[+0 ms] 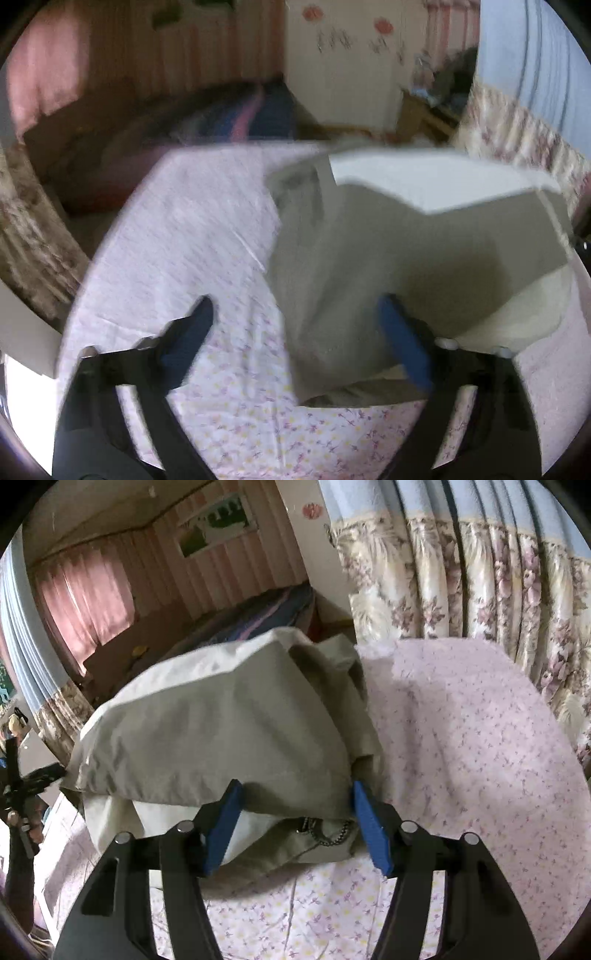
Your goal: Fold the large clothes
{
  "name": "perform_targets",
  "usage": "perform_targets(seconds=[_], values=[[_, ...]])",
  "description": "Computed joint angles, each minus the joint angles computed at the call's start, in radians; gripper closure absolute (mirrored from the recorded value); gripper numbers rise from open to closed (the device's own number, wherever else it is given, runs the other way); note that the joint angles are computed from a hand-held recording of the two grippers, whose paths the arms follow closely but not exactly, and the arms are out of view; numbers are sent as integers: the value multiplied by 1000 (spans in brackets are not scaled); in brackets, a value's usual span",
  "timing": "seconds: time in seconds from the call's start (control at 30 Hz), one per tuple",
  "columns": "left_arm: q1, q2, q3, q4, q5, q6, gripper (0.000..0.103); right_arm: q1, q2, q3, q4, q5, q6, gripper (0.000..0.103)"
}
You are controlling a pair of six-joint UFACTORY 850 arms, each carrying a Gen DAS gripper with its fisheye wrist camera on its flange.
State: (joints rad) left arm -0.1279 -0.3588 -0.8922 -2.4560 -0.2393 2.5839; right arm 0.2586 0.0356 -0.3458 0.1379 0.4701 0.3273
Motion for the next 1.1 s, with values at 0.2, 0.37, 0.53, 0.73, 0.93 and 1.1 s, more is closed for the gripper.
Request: perform_targets(seconds=[0.2,0.37,0.53,0.73,0.93,1.1], values=[[-19,-62,-52,318,48,-284,89,13,4,-19,33,-71,-67,81],[19,9,-13,437,-17,-422,101,38,105,13,99,-64,-141,93],[60,107,-4,588,-138,-600,103,-17,249,30,-164,-42,136,94],[21,126,-84,521,-139,-546,103,-63,239,-54,-230,-23,208,94],[-31,-13,-310,548,-3,-590,103,-136,73,-236,-267,-54,244,94],[-80,-247,-599,1064,159,-1067,103,-177,-139,-446,-158,-171,171,94]])
